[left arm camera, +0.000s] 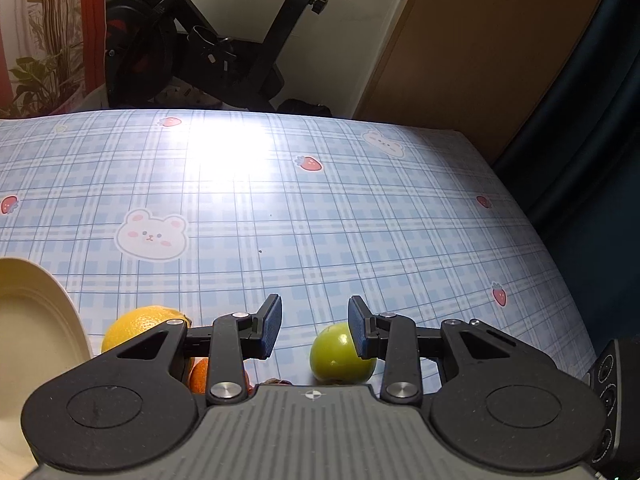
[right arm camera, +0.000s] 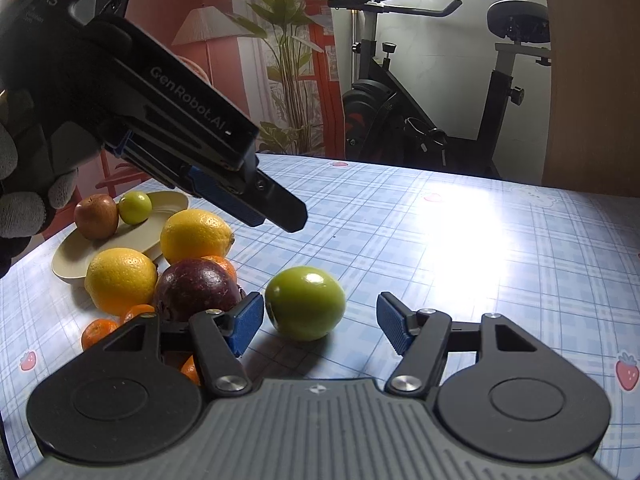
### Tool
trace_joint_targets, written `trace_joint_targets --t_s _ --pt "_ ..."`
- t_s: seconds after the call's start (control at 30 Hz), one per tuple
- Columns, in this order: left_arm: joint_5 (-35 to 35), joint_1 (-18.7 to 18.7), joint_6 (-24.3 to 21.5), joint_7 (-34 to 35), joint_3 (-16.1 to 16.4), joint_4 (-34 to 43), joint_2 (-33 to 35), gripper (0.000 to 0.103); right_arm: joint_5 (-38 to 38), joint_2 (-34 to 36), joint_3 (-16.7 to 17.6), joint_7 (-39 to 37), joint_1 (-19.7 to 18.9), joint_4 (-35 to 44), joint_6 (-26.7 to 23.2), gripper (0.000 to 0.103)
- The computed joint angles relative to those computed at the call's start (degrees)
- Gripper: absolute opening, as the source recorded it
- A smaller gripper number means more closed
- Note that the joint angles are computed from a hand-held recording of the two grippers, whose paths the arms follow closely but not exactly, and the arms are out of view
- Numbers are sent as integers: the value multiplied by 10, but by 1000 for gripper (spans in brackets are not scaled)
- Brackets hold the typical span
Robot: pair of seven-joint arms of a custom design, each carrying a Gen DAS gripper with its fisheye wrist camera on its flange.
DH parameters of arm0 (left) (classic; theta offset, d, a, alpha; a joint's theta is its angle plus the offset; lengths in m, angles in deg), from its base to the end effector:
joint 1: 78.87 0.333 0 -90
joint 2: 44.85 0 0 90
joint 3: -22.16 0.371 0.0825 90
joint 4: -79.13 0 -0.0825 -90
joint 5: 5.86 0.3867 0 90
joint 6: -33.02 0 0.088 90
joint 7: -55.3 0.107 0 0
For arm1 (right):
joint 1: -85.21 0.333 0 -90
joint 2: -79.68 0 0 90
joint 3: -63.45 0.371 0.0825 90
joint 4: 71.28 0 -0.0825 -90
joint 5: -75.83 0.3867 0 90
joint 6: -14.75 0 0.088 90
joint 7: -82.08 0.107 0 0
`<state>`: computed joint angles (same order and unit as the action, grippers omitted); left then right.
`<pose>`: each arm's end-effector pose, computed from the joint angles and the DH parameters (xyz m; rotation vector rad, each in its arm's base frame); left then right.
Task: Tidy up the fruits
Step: 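Close the left tool on another green apple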
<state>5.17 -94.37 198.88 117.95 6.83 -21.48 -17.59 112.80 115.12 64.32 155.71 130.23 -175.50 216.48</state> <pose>0.6397 -0.3565 0.4331 -1.8141 2.1290 -0.9560 0.5499 0.4592 0.3573 -1.7628 1.2410 -0.4919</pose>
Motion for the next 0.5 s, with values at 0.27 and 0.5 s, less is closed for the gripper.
trace_joint_targets --t_s 0.27,0.5 --pt "-36 28 -7 41 -40 6 10 38 -51 0 36 44 -45 2 -40 54" --pt "-52 22 -15 50 -38 5 10 38 -91 -2 67 84 -80 -10 -26 54"
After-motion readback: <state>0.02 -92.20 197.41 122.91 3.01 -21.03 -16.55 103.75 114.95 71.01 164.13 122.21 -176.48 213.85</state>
